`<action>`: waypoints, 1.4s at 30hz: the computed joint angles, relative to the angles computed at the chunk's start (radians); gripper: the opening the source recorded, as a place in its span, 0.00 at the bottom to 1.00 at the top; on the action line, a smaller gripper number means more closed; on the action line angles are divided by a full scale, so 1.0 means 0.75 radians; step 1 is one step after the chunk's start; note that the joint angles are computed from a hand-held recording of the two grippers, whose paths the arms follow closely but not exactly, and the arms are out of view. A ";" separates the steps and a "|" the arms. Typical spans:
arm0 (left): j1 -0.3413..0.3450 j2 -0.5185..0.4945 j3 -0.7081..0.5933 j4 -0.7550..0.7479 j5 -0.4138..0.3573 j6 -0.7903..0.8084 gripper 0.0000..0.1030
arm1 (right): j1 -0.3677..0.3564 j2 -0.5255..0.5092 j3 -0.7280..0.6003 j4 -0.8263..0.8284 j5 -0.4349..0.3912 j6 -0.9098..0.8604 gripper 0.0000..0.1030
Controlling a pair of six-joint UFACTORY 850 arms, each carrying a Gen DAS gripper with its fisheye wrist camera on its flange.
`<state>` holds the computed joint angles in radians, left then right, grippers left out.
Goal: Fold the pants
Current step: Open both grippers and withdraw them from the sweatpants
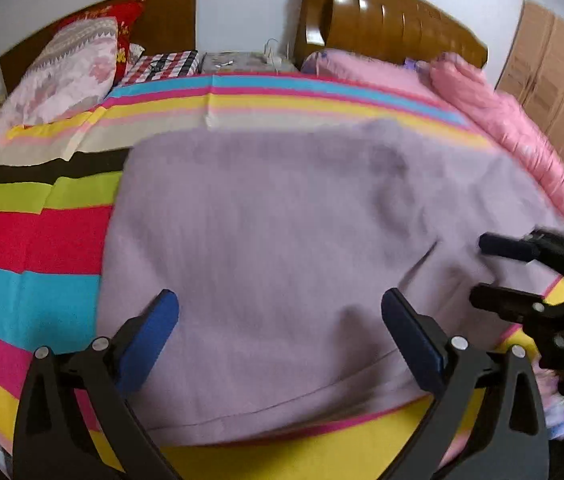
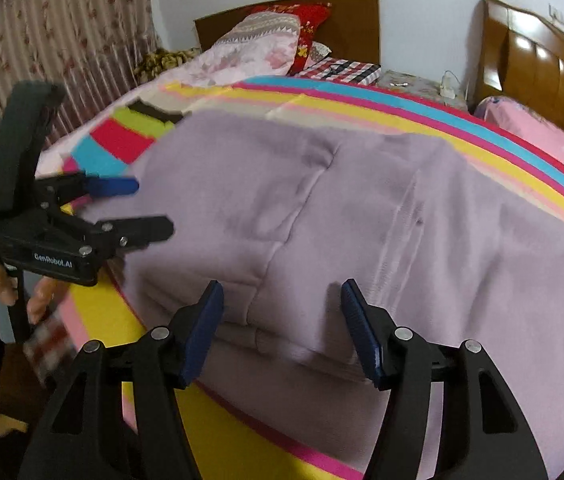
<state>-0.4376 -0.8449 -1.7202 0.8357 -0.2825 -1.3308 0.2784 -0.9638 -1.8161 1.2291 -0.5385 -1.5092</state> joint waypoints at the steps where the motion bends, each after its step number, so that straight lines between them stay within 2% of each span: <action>1: 0.007 0.032 0.020 0.071 0.053 -0.074 0.98 | -0.010 -0.010 -0.036 0.050 -0.026 -0.019 0.57; 3: 0.019 0.043 -0.037 0.114 0.063 -0.054 0.98 | -0.001 -0.039 -0.119 0.033 0.021 0.005 0.57; 4: 0.026 0.018 -0.103 0.055 0.036 0.039 0.98 | 0.006 -0.071 -0.187 -0.029 0.021 0.064 0.57; 6: 0.061 -0.079 -0.268 -0.201 0.011 0.318 0.98 | 0.018 -0.211 -0.434 -0.257 -0.055 0.318 0.57; 7: 0.083 -0.170 -0.392 -0.340 -0.038 0.441 0.98 | 0.026 -0.294 -0.568 -0.390 -0.090 0.458 0.57; 9: 0.111 -0.341 -0.671 -0.619 -0.262 0.696 0.98 | 0.044 -0.464 -0.842 -0.653 -0.164 0.714 0.59; 10: 0.127 -0.410 -0.766 -0.702 -0.329 0.776 0.98 | 0.049 -0.519 -0.924 -0.726 -0.190 0.775 0.59; 11: 0.140 -0.456 -0.805 -0.729 -0.345 0.803 0.98 | 0.051 -0.540 -0.951 -0.743 -0.194 0.780 0.60; 12: 0.136 -0.463 -0.788 -0.701 -0.335 0.778 0.98 | 0.045 -0.528 -0.924 -0.703 -0.192 0.732 0.63; 14: 0.120 -0.411 -0.675 -0.530 -0.245 0.660 0.98 | 0.026 -0.504 -0.874 -0.589 -0.227 0.679 0.68; 16: 0.120 -0.398 -0.652 -0.495 -0.235 0.632 0.98 | 0.017 -0.476 -0.835 -0.548 -0.225 0.673 0.67; 19: 0.134 -0.371 -0.596 -0.516 -0.168 0.631 0.99 | -0.026 -0.270 -0.492 -0.213 -0.096 0.423 0.69; 24: 0.146 -0.318 -0.474 -0.495 -0.004 0.534 0.99 | -0.168 0.022 -0.005 0.460 -0.005 -0.048 0.78; 26: 0.150 -0.295 -0.428 -0.478 0.044 0.498 0.98 | -0.264 0.125 0.179 0.724 -0.058 -0.220 0.78; 29: 0.151 -0.297 -0.432 -0.448 0.039 0.468 0.99 | -0.403 0.228 0.394 0.992 -0.185 -0.358 0.78; 30: 0.144 -0.296 -0.431 -0.415 0.030 0.435 0.99 | -0.433 0.244 0.432 1.039 -0.194 -0.376 0.78; 33: 0.133 -0.307 -0.454 -0.384 -0.011 0.415 0.98 | -0.527 0.243 0.480 1.048 -0.141 -0.301 0.78; 35: 0.129 -0.314 -0.468 -0.377 -0.030 0.413 0.98 | -0.566 0.197 0.438 0.914 -0.063 -0.077 0.78; 37: 0.128 -0.317 -0.475 -0.377 -0.040 0.417 0.98 | -0.608 0.101 0.336 0.728 -0.110 0.191 0.77; 39: 0.126 -0.322 -0.485 -0.380 -0.053 0.424 0.98 | -0.630 0.026 0.243 0.626 -0.180 0.361 0.75; 40: 0.126 -0.325 -0.491 -0.382 -0.061 0.431 0.99 | -0.632 -0.001 0.202 0.602 -0.205 0.390 0.75; 42: 0.124 -0.332 -0.503 -0.380 -0.077 0.435 0.98 | -0.613 -0.026 0.144 0.564 -0.174 0.416 0.75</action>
<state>-0.3444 -1.0939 -2.0972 0.5510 -0.3402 -1.0043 -0.1813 -0.9832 -1.7085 1.6519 -0.6693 -1.1970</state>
